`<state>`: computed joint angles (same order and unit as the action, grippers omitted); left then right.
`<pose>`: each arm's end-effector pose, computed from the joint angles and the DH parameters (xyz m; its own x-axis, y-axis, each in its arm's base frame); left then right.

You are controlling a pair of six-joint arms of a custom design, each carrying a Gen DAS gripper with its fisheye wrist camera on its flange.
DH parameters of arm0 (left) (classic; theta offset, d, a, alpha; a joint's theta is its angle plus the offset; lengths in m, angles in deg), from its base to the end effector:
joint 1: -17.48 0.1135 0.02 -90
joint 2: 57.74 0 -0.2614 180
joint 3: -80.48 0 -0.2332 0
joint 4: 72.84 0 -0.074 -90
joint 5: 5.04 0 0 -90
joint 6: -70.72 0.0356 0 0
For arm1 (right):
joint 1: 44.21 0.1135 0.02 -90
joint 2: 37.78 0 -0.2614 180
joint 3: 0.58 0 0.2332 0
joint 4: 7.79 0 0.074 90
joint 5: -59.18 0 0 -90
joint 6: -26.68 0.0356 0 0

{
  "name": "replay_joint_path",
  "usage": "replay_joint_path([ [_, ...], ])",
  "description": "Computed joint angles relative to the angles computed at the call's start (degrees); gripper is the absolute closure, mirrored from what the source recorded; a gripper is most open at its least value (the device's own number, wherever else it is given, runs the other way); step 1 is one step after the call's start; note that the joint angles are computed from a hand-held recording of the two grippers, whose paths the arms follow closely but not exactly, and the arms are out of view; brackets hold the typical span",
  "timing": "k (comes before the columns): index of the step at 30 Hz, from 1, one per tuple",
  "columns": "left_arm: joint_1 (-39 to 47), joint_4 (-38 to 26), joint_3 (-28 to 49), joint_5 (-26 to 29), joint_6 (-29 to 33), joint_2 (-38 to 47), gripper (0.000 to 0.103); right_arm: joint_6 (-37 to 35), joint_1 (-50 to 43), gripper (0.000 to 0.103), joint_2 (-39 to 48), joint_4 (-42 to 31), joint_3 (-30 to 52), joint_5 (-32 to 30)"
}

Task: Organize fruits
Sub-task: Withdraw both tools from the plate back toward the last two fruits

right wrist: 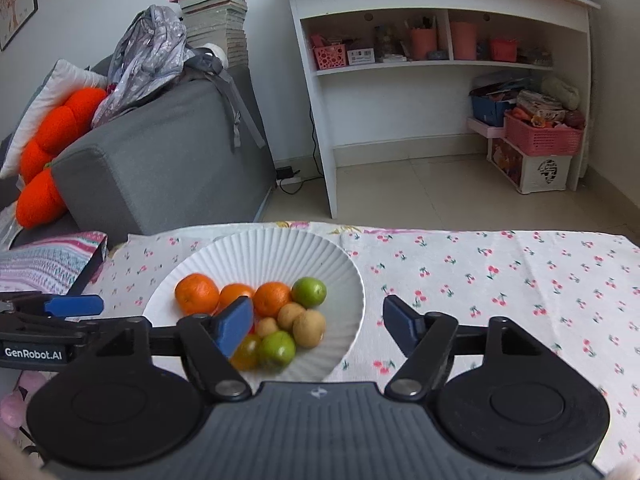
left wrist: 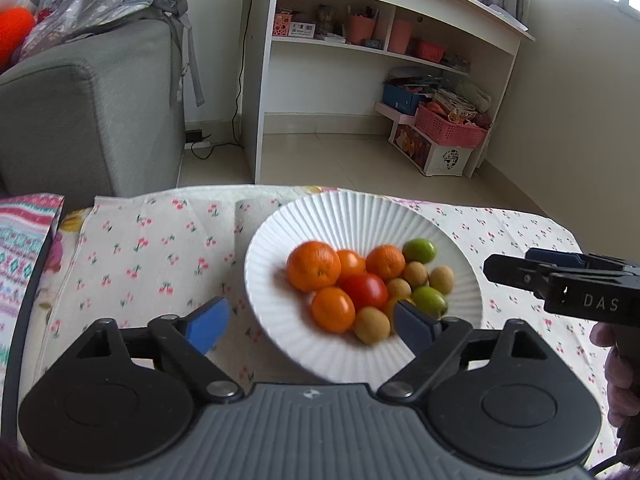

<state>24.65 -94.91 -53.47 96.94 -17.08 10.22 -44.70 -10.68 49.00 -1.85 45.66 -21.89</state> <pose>0.2158 0.0197 0.1932 -0.6875 -0.0486 -0.7246 0.0525 0.9918 -0.1164 0.2301 0.1459 0.1609 -0.5888 -0.0118 -0.8082 -0.2650 0.9474 0.1793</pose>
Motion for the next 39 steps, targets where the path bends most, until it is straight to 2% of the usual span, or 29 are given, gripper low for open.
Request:
replay_joint_path([
  [4, 1.0, -2.8, -2.7, -0.1, -0.6, -5.9, 0.011, 3.1, 1.9, 0.018, -3.2, -1.1, -2.3, 1.1],
  [6, 1.3, -4.4, -3.7, -0.3, -0.7, -8.4, 0.01, 4.5, 3.1, 0.016, -4.3, -1.8, -3.3, 2.0],
  [11, 2.1, -8.3, -5.3, -1.5, 0.5, -13.4, 0.01, 6.2, 5.9, 0.011, -6.3, -2.5, -5.7, 4.1],
  [15, 4.0, -8.6, -7.5, -0.9, 1.1, -15.6, 0.01, 7.8, 8.0, 0.006, -6.5, -1.9, -7.4, 5.4],
  [22, 5.6, -2.4, -15.1, -4.6, 4.6, -17.1, 0.01, 6.3, 11.5, 0.002, -3.8, 2.5, -10.6, 7.4],
  [29, 7.4, 4.5, -20.4, -4.1, 7.2, -15.0, 0.01, 7.1, 14.7, 0.0, 0.4, 7.8, -12.1, 9.4],
  [39, 3.1, 20.6, -24.3, -5.8, 1.0, -3.3, 0.01, 8.4, 15.1, 0.0, 8.5, 11.6, -10.7, 10.0],
])
